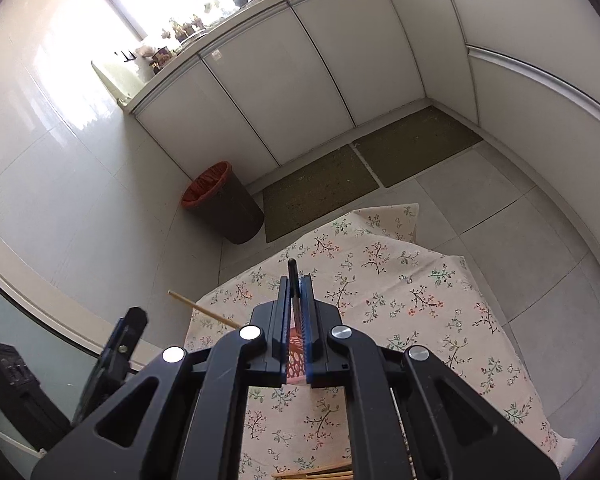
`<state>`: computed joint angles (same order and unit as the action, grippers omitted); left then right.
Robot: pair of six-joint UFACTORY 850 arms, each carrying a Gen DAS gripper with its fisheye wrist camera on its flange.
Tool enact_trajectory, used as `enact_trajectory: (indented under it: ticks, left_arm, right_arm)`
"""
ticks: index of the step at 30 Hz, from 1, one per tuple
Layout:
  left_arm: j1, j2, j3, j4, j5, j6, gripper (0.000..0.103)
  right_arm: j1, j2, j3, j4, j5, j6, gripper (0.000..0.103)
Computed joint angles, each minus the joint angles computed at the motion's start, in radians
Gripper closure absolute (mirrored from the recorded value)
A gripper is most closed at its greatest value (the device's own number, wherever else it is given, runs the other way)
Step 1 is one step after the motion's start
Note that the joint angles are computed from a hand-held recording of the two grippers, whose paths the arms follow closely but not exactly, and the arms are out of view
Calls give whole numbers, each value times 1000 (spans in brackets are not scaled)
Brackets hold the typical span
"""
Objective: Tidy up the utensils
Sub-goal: 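Lower both chopsticks into the pink mesh holder and open both grippers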
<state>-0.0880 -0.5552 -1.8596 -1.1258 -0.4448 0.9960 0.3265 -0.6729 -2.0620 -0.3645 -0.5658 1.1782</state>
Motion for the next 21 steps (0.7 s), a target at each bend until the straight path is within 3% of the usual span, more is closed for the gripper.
enact_trajectory:
  ticks: [2, 5, 7, 14, 16, 17, 21]
  left_arm:
    - [16, 47, 57, -101, 18, 92, 60]
    - [31, 108, 122, -125, 62, 114, 54]
    - [35, 141, 154, -97, 105, 83, 39]
    - [58, 191, 218, -66, 173, 35, 27]
    - [59, 184, 212, 41, 168, -61, 26]
    - [60, 180, 208, 82, 163, -96, 26]
    - [57, 186, 208, 154, 177, -152, 13]
  right_arm:
    - [5, -23, -25, -5, -16, -8, 98]
    - [10, -49, -56, 4, -24, -30, 98]
    - [17, -76, -96, 0, -44, -44, 98]
    - [37, -208, -288, 4, -162, -117, 95]
    - [41, -264, -375, 28, -217, -160, 86]
    - [45, -275, -392, 17, -234, -153, 75]
    - [65, -173, -225, -127, -186, 7, 48]
